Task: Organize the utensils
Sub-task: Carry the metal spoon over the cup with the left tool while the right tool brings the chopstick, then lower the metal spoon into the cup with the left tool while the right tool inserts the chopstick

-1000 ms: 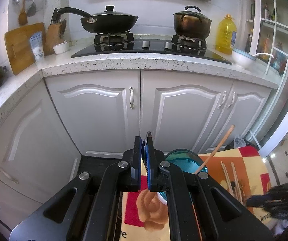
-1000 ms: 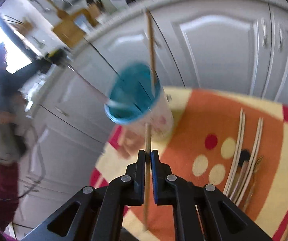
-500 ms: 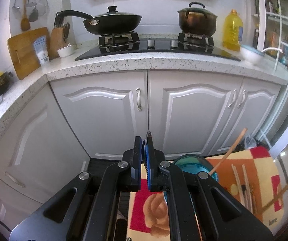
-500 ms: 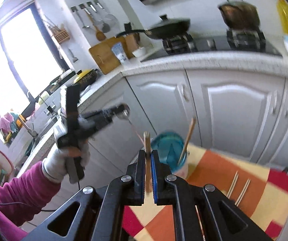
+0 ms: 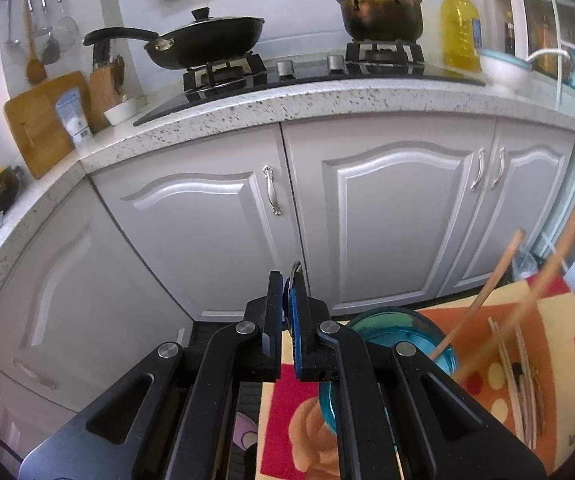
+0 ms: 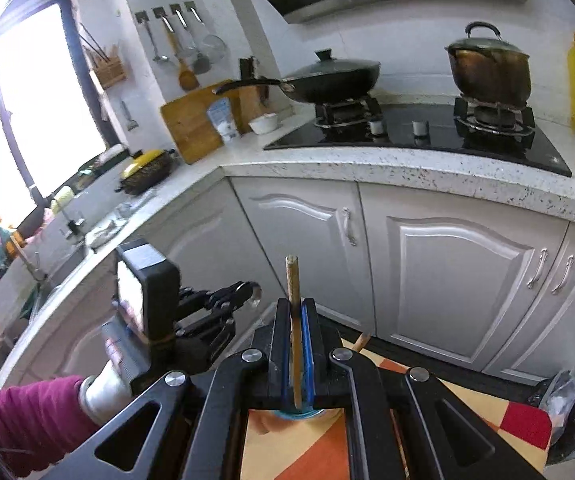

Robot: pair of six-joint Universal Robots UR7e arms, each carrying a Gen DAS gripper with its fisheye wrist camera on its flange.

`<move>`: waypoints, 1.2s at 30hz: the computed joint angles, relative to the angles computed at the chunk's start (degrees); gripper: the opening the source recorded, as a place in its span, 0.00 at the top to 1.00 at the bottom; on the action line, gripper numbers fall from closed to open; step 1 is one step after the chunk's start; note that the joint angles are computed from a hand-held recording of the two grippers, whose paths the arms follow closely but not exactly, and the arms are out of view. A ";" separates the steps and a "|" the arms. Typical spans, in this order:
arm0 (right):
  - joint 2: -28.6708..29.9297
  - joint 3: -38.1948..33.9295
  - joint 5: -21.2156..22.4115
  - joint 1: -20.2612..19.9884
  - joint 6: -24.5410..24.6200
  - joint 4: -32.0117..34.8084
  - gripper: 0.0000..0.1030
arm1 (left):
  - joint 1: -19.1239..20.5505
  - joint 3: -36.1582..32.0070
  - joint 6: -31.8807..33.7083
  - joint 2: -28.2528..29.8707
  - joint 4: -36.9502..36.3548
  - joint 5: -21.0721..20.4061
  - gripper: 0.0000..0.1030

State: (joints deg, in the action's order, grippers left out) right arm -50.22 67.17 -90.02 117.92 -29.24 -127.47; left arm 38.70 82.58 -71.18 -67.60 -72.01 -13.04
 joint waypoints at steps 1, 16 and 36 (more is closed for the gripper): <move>0.81 -0.45 -0.47 -0.08 0.30 -0.38 0.95 | 0.22 0.03 0.04 0.31 0.07 0.09 0.98; 7.94 -0.96 -6.63 -1.82 2.03 -0.55 0.95 | 2.55 3.72 6.59 0.52 -12.78 -5.74 0.97; 3.51 4.93 -3.80 -3.38 4.31 -1.19 0.70 | -0.39 4.43 0.12 -1.78 -9.85 -7.73 0.66</move>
